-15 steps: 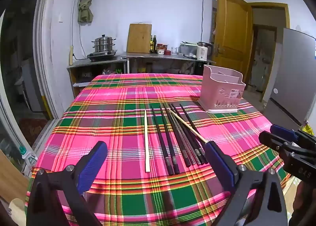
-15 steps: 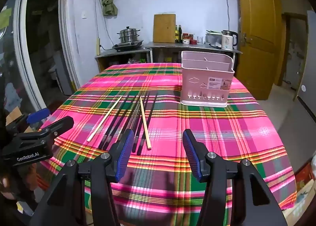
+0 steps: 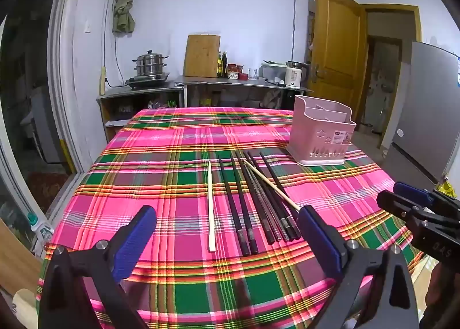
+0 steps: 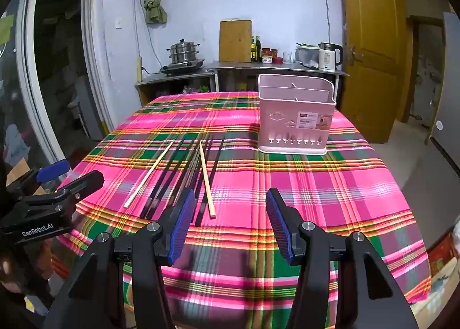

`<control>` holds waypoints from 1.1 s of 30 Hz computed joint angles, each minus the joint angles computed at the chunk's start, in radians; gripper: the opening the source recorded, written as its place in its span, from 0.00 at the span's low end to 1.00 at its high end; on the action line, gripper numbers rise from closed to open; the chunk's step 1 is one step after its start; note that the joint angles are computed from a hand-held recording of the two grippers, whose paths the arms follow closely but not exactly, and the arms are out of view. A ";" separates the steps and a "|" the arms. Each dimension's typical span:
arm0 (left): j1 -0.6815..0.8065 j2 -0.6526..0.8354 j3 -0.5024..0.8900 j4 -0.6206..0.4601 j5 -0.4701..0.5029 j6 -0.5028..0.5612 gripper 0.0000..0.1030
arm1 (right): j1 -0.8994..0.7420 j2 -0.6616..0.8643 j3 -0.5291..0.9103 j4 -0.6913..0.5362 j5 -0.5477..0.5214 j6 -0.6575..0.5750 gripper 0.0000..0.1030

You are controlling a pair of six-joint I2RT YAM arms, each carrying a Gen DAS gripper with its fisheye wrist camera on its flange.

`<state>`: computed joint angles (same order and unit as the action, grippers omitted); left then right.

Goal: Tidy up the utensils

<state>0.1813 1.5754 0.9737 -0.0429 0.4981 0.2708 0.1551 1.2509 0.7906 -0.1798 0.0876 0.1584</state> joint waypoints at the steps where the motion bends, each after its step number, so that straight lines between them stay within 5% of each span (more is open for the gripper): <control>1: -0.001 0.000 -0.001 0.001 -0.001 0.001 0.97 | 0.000 -0.003 -0.002 0.000 0.000 0.001 0.51; 33: -0.018 -0.001 0.005 -0.008 -0.010 -0.013 0.97 | 0.003 -0.004 0.004 -0.011 0.006 0.004 0.51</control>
<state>0.1632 1.5744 0.9782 -0.0509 0.4884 0.2581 0.1577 1.2466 0.7943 -0.1910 0.0934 0.1626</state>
